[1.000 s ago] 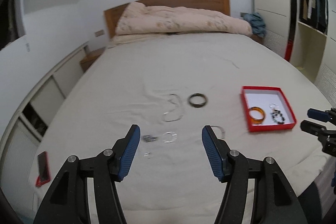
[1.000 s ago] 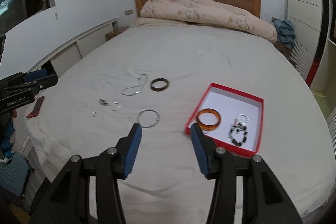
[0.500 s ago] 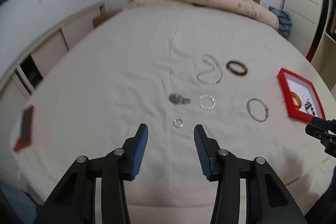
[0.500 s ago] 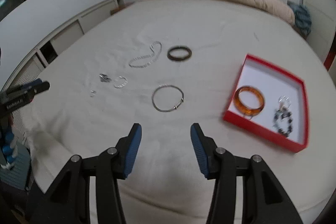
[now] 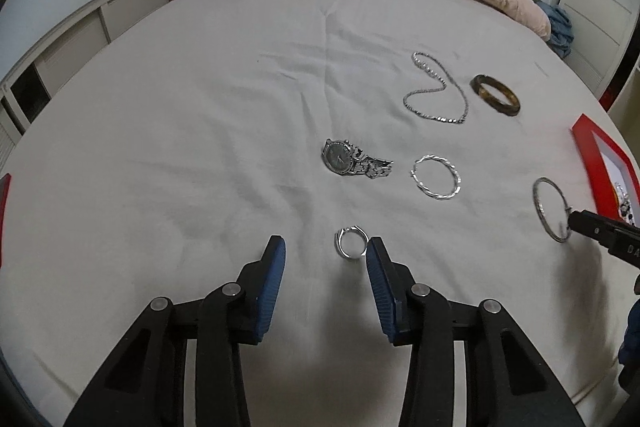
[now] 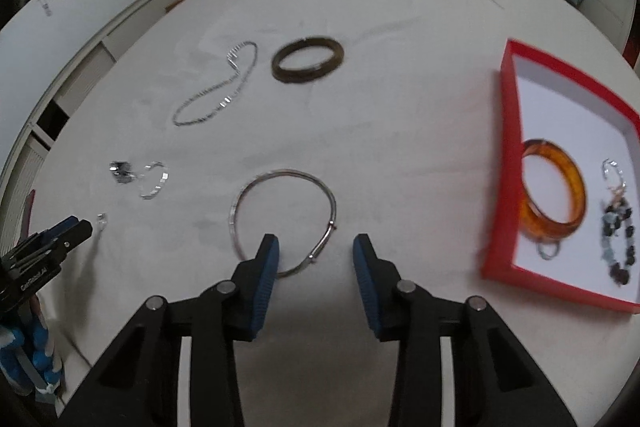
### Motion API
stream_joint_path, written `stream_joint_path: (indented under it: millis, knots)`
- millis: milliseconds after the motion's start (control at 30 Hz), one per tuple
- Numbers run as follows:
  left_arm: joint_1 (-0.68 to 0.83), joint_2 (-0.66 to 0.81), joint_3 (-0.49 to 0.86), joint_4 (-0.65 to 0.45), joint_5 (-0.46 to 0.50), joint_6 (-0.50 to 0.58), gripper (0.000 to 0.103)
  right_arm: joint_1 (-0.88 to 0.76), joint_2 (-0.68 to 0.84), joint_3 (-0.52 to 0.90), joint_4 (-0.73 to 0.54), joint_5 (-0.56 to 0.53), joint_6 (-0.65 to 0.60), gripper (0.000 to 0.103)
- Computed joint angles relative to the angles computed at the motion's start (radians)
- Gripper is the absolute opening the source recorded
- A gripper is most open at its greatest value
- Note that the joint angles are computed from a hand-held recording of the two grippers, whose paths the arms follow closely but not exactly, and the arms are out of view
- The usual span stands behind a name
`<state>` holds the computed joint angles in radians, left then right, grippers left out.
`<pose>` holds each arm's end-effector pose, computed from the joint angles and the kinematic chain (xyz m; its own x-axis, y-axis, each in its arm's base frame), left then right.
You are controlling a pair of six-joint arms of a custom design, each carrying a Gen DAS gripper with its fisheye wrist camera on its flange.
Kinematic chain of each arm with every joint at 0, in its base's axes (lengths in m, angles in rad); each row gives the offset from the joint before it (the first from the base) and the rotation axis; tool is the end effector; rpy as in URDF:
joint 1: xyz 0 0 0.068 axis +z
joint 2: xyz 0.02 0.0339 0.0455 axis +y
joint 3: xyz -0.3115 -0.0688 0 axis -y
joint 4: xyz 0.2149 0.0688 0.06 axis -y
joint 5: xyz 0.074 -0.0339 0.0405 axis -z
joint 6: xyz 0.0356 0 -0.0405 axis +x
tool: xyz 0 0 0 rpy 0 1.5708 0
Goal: Organize jewelry
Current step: 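Grasp the silver bangle with the right tool while the left tool grasps a small silver ring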
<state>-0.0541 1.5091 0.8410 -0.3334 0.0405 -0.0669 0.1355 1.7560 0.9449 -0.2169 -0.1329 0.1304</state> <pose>0.2653 -0.0158 0.2461 -0.8442 -0.0212 -0.5356 0.0194 0.9974 -0.0701 0.3217 0.0486 0.2116 -0.8674 0.0118 -0.4974 -0.0897 0.9796 0.1797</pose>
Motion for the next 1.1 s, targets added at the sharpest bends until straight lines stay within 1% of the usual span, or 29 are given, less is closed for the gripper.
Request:
stream_joint_path:
  millis: [67,133,233,267,333,367,400,433,500,533,767,1100]
  knots:
    - [0.006,0.020,0.001,0.005,0.014,0.005,0.034,0.003,0.025,0.007,0.005,0.005,0.003,0.033]
    - [0.002,0.036,0.002,0.003,0.021,0.015,0.025,0.012,0.041,0.008,0.018,0.016,-0.002,0.031]
    - [-0.001,0.042,0.005,-0.003,0.033,0.034,0.019,0.019,0.062,0.025,0.022,0.021,-0.011,0.027]
    - [-0.002,0.043,0.006,-0.007,0.041,0.039,0.018,0.021,0.069,0.032,0.023,0.022,-0.015,0.025]
    - [-0.002,0.048,0.011,-0.014,0.055,0.047,0.009,0.025,0.081,0.040,0.028,0.023,-0.030,0.020]
    - [-0.003,0.055,0.017,-0.017,0.065,0.044,0.007,0.024,0.085,0.043,0.028,0.019,-0.036,0.016]
    - [-0.004,0.057,0.020,-0.019,0.069,0.042,0.005,0.015,0.084,0.044,0.026,0.009,-0.048,0.015]
    - [-0.004,0.055,0.020,-0.022,0.070,0.040,0.005,0.018,0.088,0.050,0.026,0.008,-0.052,0.014]
    - [-0.013,0.056,0.025,-0.022,0.061,0.027,0.004,0.015,0.087,0.051,0.027,0.001,-0.064,0.006]
    - [-0.015,0.053,0.024,-0.021,0.058,0.023,0.004,0.011,0.084,0.051,0.026,-0.005,-0.070,0.005]
    - [-0.042,0.010,0.047,-0.067,0.031,-0.002,0.004,0.006,0.043,0.039,0.019,-0.026,-0.091,0.005]
    - [-0.174,-0.062,0.141,-0.160,-0.038,-0.070,0.004,-0.015,-0.114,0.038,-0.054,-0.039,-0.137,0.005]
